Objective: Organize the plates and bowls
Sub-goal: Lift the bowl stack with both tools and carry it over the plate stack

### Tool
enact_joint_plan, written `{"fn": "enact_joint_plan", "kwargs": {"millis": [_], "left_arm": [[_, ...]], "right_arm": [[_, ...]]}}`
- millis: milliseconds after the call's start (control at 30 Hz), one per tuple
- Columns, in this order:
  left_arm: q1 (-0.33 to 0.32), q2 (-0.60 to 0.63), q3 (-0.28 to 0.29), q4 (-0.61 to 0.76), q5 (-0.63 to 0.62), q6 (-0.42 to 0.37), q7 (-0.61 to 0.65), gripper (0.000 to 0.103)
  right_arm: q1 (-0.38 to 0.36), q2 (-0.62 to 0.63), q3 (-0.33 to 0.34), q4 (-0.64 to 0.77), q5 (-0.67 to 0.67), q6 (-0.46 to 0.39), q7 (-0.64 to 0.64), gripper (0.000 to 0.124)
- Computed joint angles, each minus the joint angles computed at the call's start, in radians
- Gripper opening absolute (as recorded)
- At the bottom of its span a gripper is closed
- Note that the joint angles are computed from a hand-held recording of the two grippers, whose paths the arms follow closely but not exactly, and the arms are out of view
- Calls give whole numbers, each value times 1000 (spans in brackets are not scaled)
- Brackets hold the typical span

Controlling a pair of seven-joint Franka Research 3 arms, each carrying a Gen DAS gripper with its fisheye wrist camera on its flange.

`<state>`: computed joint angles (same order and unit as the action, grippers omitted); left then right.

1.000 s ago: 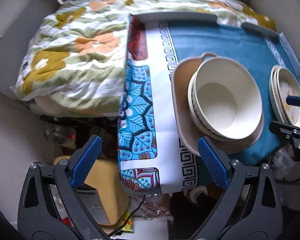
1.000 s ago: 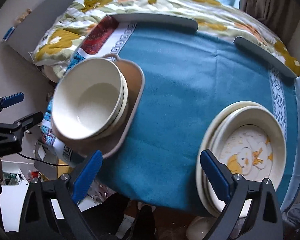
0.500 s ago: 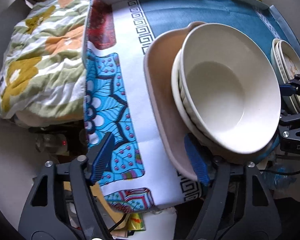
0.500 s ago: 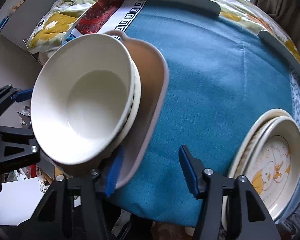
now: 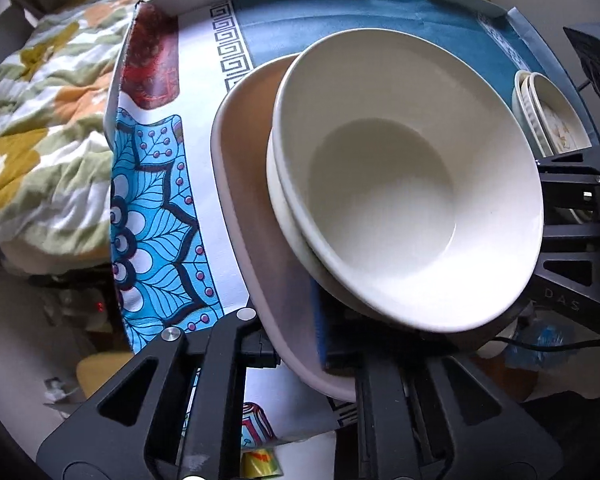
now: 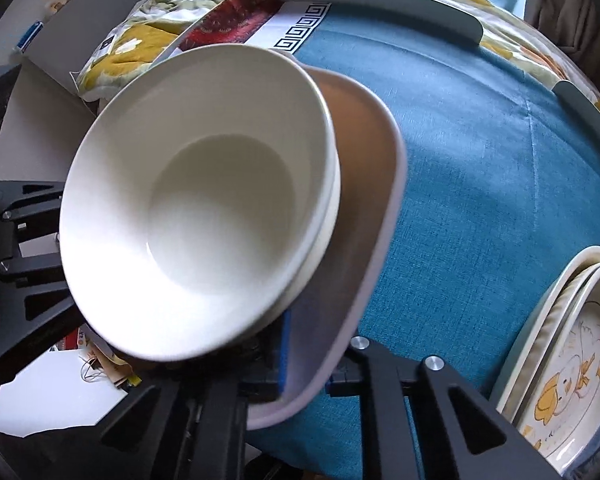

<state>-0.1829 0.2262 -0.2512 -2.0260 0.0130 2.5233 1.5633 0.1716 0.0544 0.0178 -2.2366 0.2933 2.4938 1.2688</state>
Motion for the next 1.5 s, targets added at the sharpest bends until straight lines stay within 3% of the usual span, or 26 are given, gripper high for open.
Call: {"fn": "enact_joint_plan", "kwargs": {"millis": [533, 967, 1133, 1500], "left_arm": [[-5, -10, 3, 37, 39, 13, -3, 9], [-60, -23, -11, 186, 70, -51, -38, 9], [-118, -15, -23, 246, 107, -77, -140, 10], [-286, 52, -45, 339, 272, -114, -519, 9]], "right_arm": [[0, -54, -3, -26, -37, 47, 48, 12], [-60, -214, -44, -36, -22, -14, 70, 12], [-102, -283, -77, -46, 6, -53, -1, 12], [-217, -379, -171, -104, 33, -148, -292, 12]]}}
